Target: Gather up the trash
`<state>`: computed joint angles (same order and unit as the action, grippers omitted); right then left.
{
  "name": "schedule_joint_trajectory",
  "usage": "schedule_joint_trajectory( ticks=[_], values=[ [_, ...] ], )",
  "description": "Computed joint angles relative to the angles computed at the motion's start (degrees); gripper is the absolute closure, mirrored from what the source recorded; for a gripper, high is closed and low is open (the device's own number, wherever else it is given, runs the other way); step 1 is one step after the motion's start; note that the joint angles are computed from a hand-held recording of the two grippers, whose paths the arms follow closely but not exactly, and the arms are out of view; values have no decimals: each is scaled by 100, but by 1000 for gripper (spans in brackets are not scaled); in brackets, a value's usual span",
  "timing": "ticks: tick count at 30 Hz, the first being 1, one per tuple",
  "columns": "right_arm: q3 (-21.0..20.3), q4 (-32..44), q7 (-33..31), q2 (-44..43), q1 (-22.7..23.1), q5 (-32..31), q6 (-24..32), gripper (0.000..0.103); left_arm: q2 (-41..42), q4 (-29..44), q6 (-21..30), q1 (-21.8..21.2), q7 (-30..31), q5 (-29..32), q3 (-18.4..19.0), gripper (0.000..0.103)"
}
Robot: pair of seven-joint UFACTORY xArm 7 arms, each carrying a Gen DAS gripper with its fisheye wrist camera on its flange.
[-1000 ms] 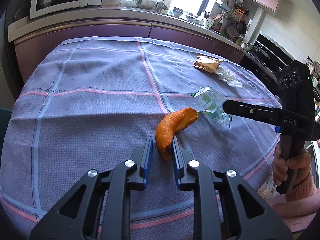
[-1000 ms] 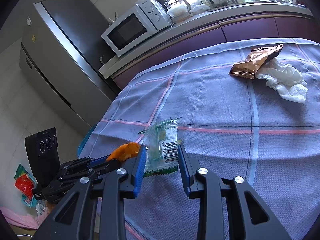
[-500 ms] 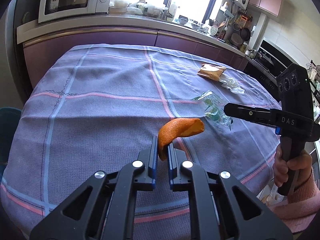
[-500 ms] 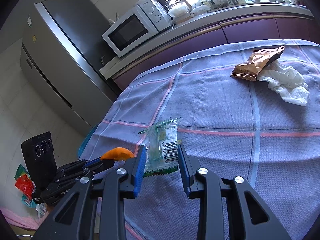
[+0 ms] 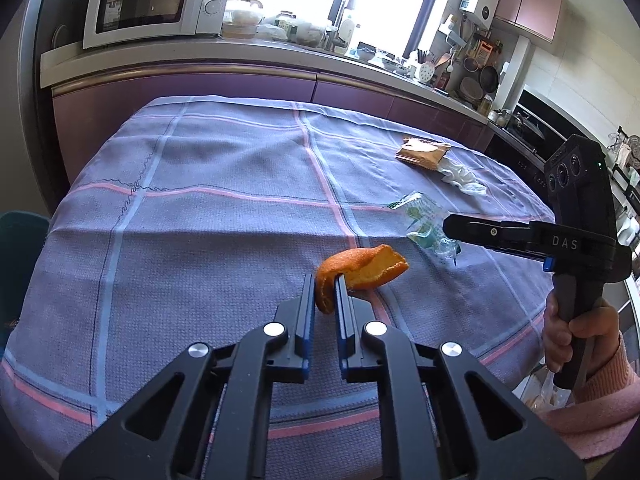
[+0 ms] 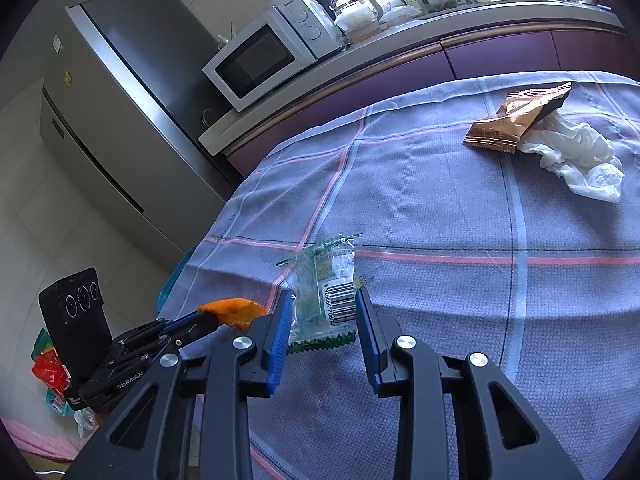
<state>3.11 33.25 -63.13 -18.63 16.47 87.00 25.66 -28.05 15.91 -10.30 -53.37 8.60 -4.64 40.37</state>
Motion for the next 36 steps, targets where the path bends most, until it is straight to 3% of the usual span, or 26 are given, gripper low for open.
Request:
schedule_joint_trajectory(
  ticks=[9,19,26,28,31,33,34,35,36],
  values=[
    [10,22,-103,29,-15,110,23,72,68,-135,-246,758,-264,191,-826,95],
    [24,21,-101,47,-44,101,62,72,77,-244,-371,718,-483,617,-568,90],
    [28,31,-137,76,-45,146,84,72,88,-449,-613,1902,-845,802,-1635,99],
    [35,42,-146,92,-43,164,91,72,73,-513,-697,2399,-948,776,-2147,99],
    [39,38,-167,91,-50,181,102,72,-1,-571,-791,2592,-1090,958,-2217,99],
    [46,37,-168,96,-52,191,105,72,-66,-612,-839,2579,-1181,1141,-2097,94],
    [50,36,-164,101,-54,185,103,72,-100,-624,-821,2580,-1223,1221,-2048,72],
    [49,34,-161,101,-56,182,108,72,-121,-666,-894,2658,-1267,1237,-2101,58],
    [51,34,-163,102,-57,185,108,72,-140,-697,-961,2674,-1295,1305,-2082,59]
  ],
)
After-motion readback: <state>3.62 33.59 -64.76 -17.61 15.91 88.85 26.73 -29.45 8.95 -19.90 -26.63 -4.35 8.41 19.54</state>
